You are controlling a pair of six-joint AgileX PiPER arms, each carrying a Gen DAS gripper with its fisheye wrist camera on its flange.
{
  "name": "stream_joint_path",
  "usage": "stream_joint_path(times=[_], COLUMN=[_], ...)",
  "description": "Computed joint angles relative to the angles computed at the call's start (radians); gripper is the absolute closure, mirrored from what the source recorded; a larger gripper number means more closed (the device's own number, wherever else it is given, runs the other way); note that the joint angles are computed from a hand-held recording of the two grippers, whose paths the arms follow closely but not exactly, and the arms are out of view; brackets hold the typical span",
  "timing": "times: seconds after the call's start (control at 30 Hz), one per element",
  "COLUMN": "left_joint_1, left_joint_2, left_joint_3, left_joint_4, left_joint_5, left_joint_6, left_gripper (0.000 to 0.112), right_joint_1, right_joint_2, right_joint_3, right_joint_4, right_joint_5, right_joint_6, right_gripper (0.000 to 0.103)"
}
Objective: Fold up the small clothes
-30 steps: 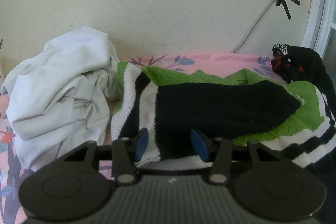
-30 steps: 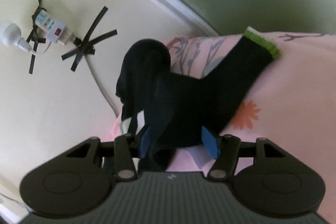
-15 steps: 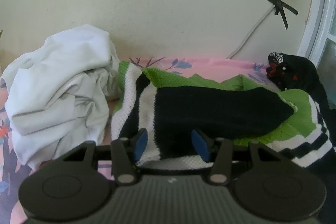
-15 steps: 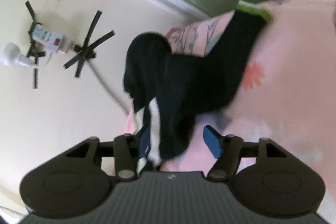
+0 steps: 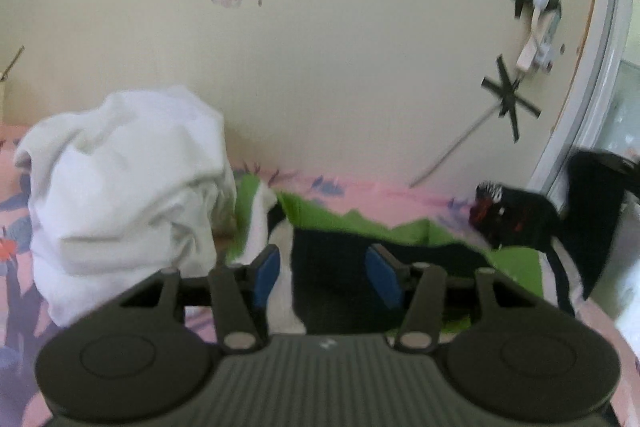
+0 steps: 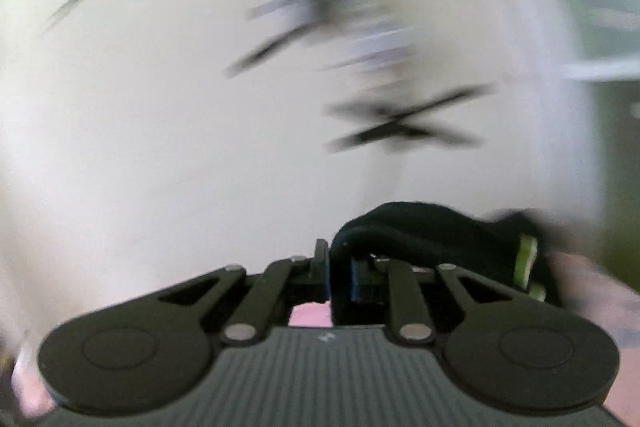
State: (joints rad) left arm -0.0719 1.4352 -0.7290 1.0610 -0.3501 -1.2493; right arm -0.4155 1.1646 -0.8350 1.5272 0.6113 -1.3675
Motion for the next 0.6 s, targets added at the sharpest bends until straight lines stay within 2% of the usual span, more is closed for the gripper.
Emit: stream_joint_path(times=[0.07,0.13,0.2,0.23,0.27,0.33,0.4,0.43,0.47,0.53,0.6], left_joint_1=[0.016,0.025,0.025,0.029,0.03,0.021,0.006,-0.007,-0.019,-0.044,-0.047], left_joint_2=[-0.006,0.004,0.023,0.031,0.037,0.048,0.057,0.061,0.064,0.071,0.071], left_joint_3=[0.006,-0.005,-0.025,-0.032,-0.036,-0.047,-0.052,-0.056,-0.057,-0.063,-0.059], left_joint_4=[-0.016,0.012,0.068,0.104,0.122,0.149,0.167,0.169,0.165,0.155,0.143], left_joint_5=[-0.014,-0.007,0.011,0.008,0.006,0.009,0.02,0.033,0.048,0.084,0.09], left_joint_6=[0.018,-0.014,-0.081,-0.119,-0.137,-0.16,-0.163,-0.157,-0.145,-0.123,-0.108], left_gripper=[0.059,0.058,0.058,0.058,0.058,0.058,0.058,0.058,0.058,0.058,0.058], right_joint_1=[0.196,0.332,0.372,0.361,0.335,0.212,0.036,-0.024,-0.062,-0.088,-0.073], right_joint_2=[0.059,0.139,0.191,0.193,0.168,0.12,0.121,0.138,0.155,0.201,0.277], right_joint_3=[-0.019,-0.033,-0.017,0.012,0.056,0.102,0.095,0.074,0.051,0.012,-0.053], right_joint_4=[-0.074,-0.245,-0.352,-0.355,-0.329,-0.266,-0.222,-0.205,-0.2,-0.216,-0.303], right_joint_5=[-0.01,0.015,0.075,0.102,0.103,0.122,0.215,0.217,0.178,0.106,0.079], right_joint_6=[-0.009,0.048,0.06,0.008,-0.063,-0.142,-0.137,-0.106,-0.068,-0.028,0.073], right_gripper=[0.088,0.086,0.079,0.069,0.064,0.062,0.059,0.055,0.05,0.047,0.045])
